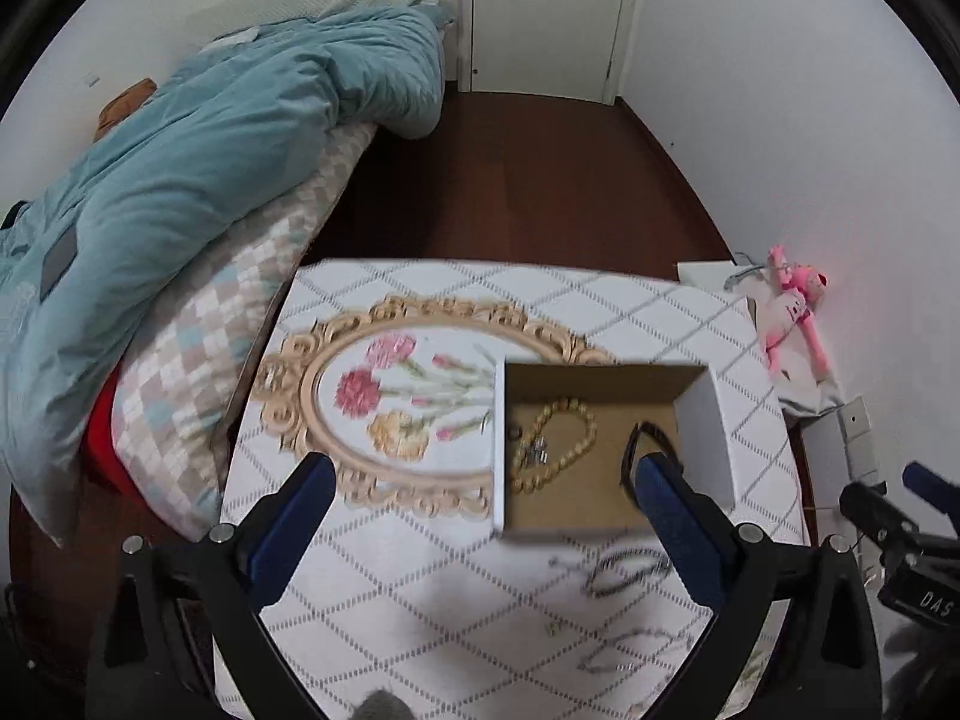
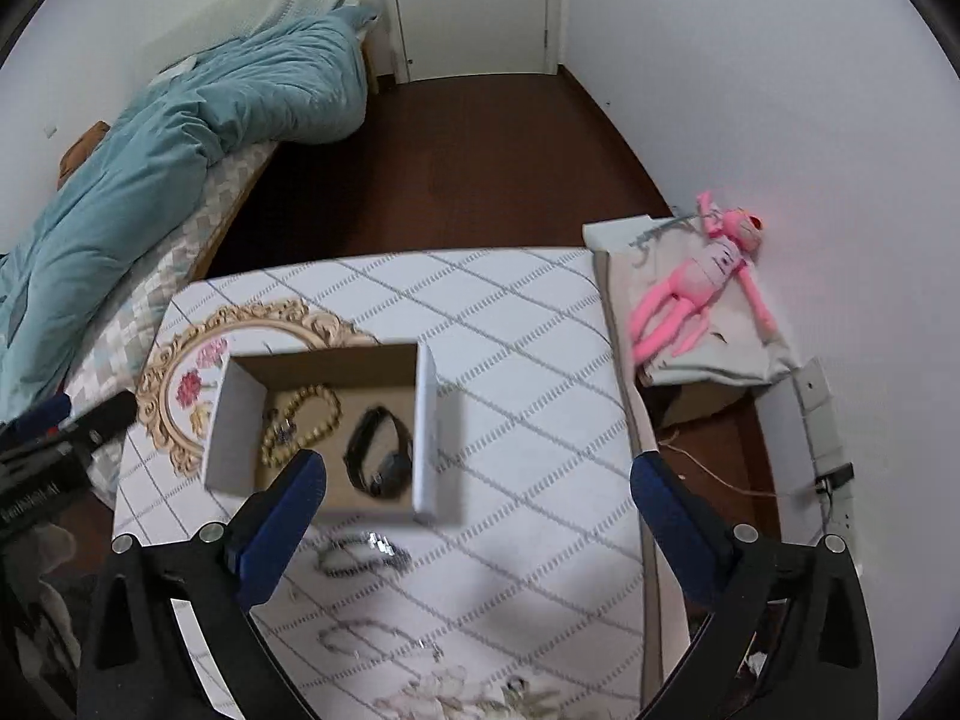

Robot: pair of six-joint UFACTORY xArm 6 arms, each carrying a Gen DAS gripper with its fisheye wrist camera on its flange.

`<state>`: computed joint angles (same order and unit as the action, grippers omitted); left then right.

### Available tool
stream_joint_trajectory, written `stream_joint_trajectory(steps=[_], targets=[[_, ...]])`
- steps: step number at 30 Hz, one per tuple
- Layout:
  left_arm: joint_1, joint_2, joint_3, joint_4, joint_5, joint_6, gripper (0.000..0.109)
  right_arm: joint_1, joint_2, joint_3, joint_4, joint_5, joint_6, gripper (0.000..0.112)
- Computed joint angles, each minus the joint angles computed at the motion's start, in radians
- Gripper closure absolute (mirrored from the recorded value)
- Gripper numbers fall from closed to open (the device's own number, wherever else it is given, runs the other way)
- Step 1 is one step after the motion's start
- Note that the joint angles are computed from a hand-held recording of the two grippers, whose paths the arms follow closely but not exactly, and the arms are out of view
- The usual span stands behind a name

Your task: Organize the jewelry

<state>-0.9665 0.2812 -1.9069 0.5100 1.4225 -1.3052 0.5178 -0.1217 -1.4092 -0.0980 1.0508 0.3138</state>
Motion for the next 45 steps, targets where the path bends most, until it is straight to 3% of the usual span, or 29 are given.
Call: stream_joint_trajectory(steps=[11, 13, 18, 19, 22, 23, 32, 36, 40, 42, 43, 45], targets=[[-0.079, -0.072, 0.308, -0.181, -0.074, -0.114, 0.006, 0.010, -0.250, 0.447, 0.054, 0.005, 0.088, 0.011], [-0.087, -0.063, 0.325, -0.204, -0.086, -0.116, 0.006, 0.004, -0.275, 0.517, 0.061, 0.004, 0.098, 0.021], [-0.097, -0.021, 0.315, -0.245, -0.098, -0.092, 0.006, -0.004, -0.294, 0.604, 0.072, -0.018, 0.102, 0.061], [-0.098, -0.013, 0.307, -0.249, -0.096, -0.088, 0.006, 0.003, -0.304, 0.618, 0.049, -0.034, 0.113, 0.063], [-0.100, 0.007, 0.280, -0.254, -0.088, -0.078, 0.006, 0.023, -0.311, 0.624, -0.004, -0.042, 0.144, 0.087], [-0.100, 0.011, 0.273, -0.255, -0.088, -0.076, 0.006, 0.027, -0.313, 0.624, -0.005, -0.040, 0.148, 0.100], [-0.086, 0.030, 0.260, -0.264, -0.159, -0.070, 0.007, 0.012, -0.371, 0.660, 0.059, -0.062, 0.151, 0.100], [-0.061, 0.051, 0.246, -0.278, -0.203, -0.044, 0.029, -0.005, -0.367, 0.642, 0.063, -0.067, 0.143, 0.100], [-0.047, 0.086, 0.214, -0.275, -0.212, -0.012, 0.043, -0.020, -0.345, 0.625, 0.068, -0.074, 0.139, 0.100], [-0.045, 0.111, 0.184, -0.282, -0.206, 0.012, 0.068, -0.028, -0.334, 0.620, 0.072, -0.079, 0.132, 0.101], [-0.046, 0.129, 0.158, -0.269, -0.186, 0.023, 0.069, -0.032, -0.328, 0.616, 0.074, -0.080, 0.129, 0.101], [-0.051, 0.150, 0.129, -0.249, -0.178, 0.048, 0.082, -0.035, -0.319, 0.609, 0.074, -0.082, 0.124, 0.101]])
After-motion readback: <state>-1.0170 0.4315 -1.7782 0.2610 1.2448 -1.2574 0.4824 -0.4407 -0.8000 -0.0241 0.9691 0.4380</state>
